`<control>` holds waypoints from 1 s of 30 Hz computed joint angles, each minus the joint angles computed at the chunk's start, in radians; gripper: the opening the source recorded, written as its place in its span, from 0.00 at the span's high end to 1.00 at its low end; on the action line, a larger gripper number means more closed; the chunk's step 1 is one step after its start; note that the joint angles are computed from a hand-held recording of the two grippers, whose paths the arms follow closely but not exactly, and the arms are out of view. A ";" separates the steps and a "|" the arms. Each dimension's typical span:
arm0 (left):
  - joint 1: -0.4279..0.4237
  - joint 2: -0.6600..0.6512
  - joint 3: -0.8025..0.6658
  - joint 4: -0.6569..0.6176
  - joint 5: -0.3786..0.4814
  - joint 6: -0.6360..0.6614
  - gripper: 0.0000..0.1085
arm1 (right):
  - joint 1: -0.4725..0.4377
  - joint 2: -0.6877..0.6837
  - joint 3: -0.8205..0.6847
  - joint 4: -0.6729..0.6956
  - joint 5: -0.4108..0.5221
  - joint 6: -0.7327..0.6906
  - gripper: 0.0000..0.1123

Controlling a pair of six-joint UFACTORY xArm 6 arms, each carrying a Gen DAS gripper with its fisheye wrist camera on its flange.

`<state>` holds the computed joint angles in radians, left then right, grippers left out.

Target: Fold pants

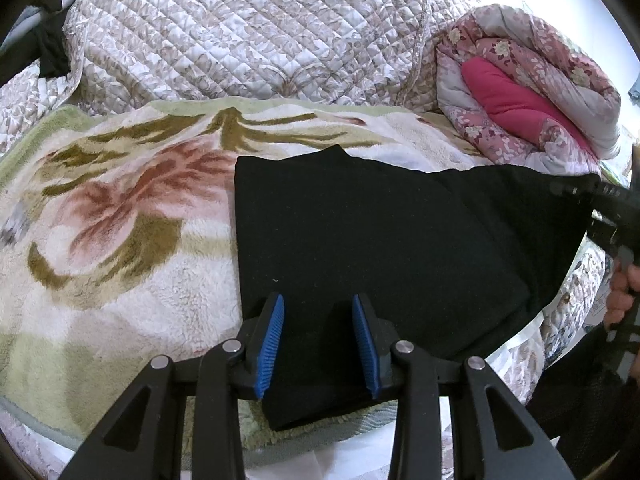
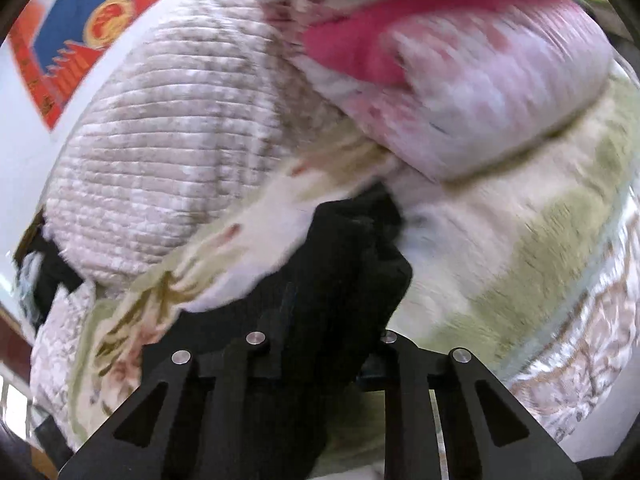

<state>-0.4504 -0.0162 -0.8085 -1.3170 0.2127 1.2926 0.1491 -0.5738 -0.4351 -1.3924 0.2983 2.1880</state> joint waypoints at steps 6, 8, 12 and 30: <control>0.032 -0.019 0.004 0.057 0.020 -0.069 0.65 | 0.106 0.133 -0.174 -0.039 -0.007 -0.075 0.82; 0.048 -0.027 0.005 0.070 0.019 -0.088 0.65 | 0.142 0.204 -0.243 -0.063 -0.029 -0.091 0.82; 0.104 -0.037 0.002 0.086 0.034 -0.137 0.65 | 0.192 0.367 -0.368 -0.108 -0.122 -0.111 0.82; 0.207 -0.024 -0.009 0.110 0.064 -0.228 0.65 | 0.335 0.687 -0.542 0.145 -0.141 -0.493 0.82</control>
